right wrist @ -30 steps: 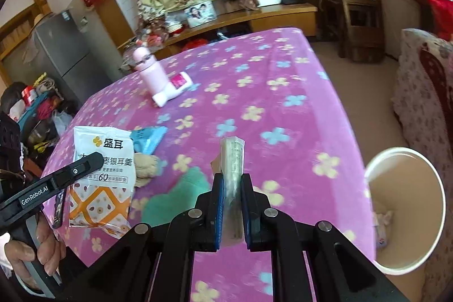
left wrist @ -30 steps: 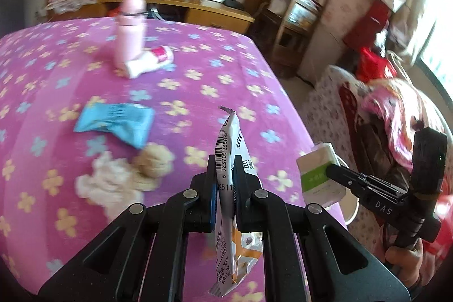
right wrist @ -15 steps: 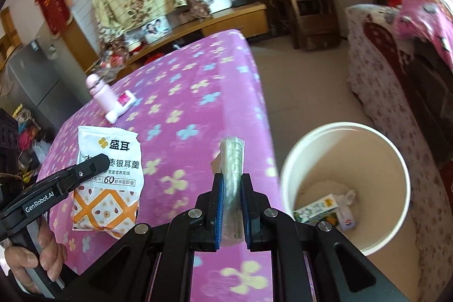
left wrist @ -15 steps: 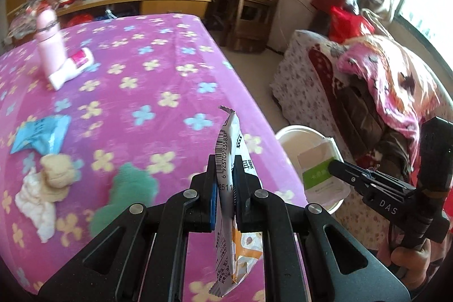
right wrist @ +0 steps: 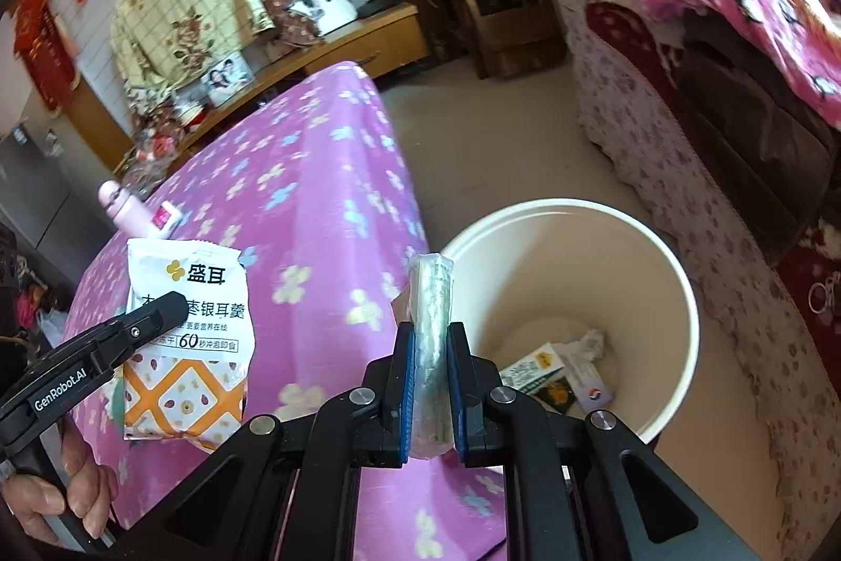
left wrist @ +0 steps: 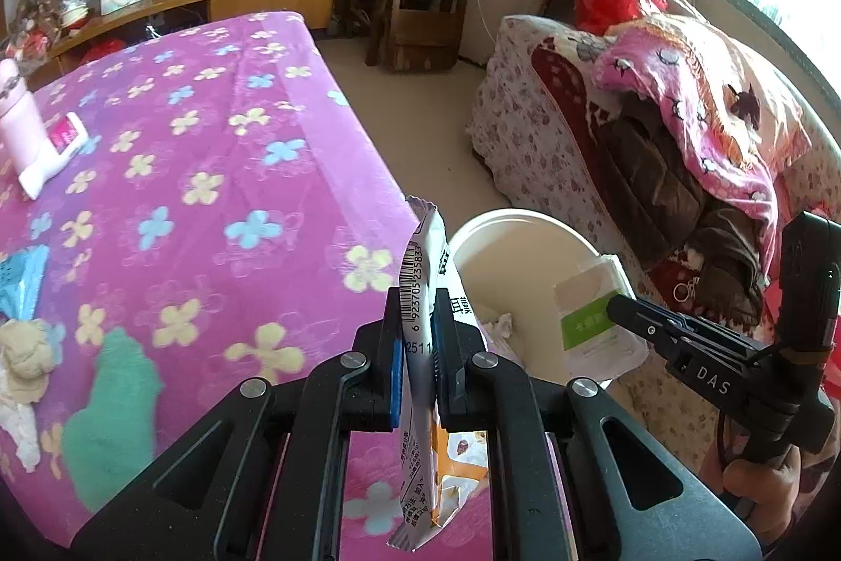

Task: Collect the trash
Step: 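Carry both held packets over the white bucket, then open both grippers to drop the packets into the bucket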

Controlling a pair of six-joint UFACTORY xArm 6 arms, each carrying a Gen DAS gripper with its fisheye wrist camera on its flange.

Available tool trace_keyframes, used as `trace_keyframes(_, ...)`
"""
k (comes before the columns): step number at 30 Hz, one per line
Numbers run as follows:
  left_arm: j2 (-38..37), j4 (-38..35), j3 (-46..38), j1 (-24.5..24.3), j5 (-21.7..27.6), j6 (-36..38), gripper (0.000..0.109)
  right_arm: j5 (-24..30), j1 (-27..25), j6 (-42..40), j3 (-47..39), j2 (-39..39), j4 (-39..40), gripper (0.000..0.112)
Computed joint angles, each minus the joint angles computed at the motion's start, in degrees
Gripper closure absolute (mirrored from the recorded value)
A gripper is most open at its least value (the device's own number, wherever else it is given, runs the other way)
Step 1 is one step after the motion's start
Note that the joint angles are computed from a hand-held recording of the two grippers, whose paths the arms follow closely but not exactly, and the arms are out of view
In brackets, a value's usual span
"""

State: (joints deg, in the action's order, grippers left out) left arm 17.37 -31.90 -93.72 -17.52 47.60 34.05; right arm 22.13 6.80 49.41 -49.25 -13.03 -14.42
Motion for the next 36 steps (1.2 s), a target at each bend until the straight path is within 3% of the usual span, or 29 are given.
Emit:
trace_keyframes(6,2.1,0.5,-1.6,-2.3,0.4,-1.1,0.102,-1.5,-2.7,0.0,2.6,-0.1,2.1,0.102)
trace_keyframes(14,5.9,0.0,-5.1,-4.5,1.3,-3.0,0.102,-1.5,-5.0,5.4,4.1,0.5,-2.8,0.102)
trace_keyframes(36,10.1,2.3,-6.6,-7.9,-3.2,-5.0,0.102,-1.5,-6.9,5.0,4.4,2.5,-1.7,0.102)
